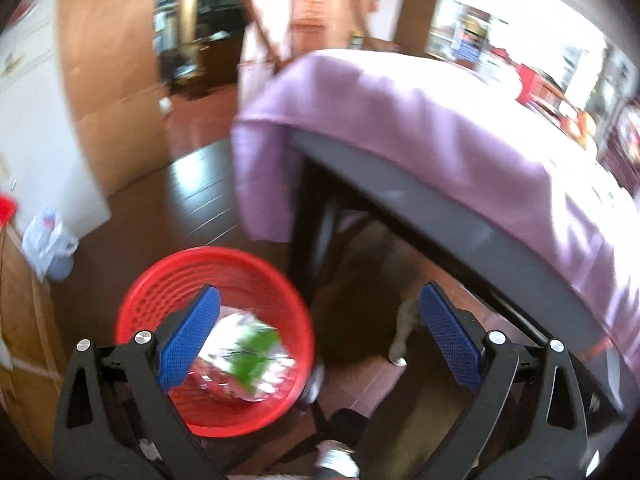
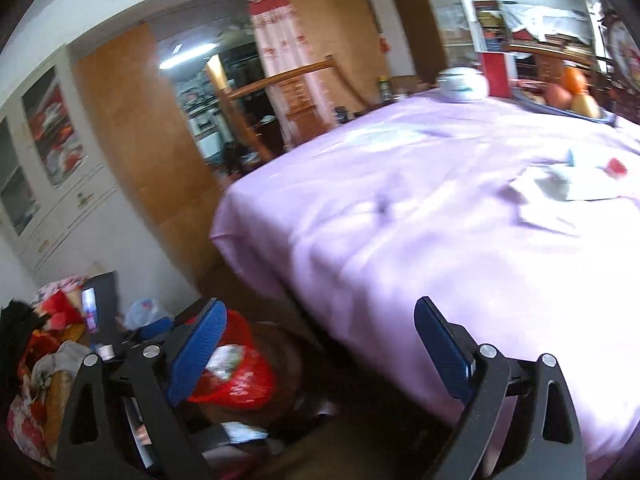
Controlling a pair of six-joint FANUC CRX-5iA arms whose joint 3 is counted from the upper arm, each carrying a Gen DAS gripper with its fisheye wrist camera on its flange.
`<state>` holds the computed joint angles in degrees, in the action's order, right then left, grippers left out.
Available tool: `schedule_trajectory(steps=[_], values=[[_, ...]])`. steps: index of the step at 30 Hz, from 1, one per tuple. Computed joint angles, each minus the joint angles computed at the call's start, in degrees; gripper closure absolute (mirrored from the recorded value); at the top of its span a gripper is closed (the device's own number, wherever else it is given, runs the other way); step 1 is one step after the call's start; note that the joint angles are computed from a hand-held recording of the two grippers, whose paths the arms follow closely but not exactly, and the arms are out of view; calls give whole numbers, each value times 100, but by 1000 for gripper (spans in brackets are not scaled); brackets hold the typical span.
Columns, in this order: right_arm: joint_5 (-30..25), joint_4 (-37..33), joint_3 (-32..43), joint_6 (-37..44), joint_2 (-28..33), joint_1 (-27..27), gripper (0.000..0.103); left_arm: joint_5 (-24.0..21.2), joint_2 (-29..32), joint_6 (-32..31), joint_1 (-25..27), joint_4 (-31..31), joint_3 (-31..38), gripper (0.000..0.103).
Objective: Collect trash
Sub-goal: 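Move both tools back over the table toward the remaining trash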
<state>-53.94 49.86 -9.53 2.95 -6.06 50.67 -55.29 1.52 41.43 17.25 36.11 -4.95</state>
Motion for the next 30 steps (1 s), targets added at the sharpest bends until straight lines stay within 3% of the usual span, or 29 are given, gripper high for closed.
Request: schedule_trajectory(steps=[6,11,16,22,25,30], values=[[-653,39,-293,7,-647,-425,8,-449,-22,-381,-580,24,301,7],[-1033,26,-412,214,-1024,-1156,6,-589,186,-405,-1210,38,842,7],[-1000,-442,-267,702,-961,-2225,6,-784,547,-350,-1953,67,1496,7],[-502,-650,-417,746,-908,-3226,6,-944,1121,-175,-3018,-484,2467,7],[-406,-592,-515,574,-1001,-3423,6,-856,1349,-365,-3481,-649,2770,7],[-533,-71,-707,79,-1244,-3476,6,-1137,2099,-341,-4101,-931,3760,7]])
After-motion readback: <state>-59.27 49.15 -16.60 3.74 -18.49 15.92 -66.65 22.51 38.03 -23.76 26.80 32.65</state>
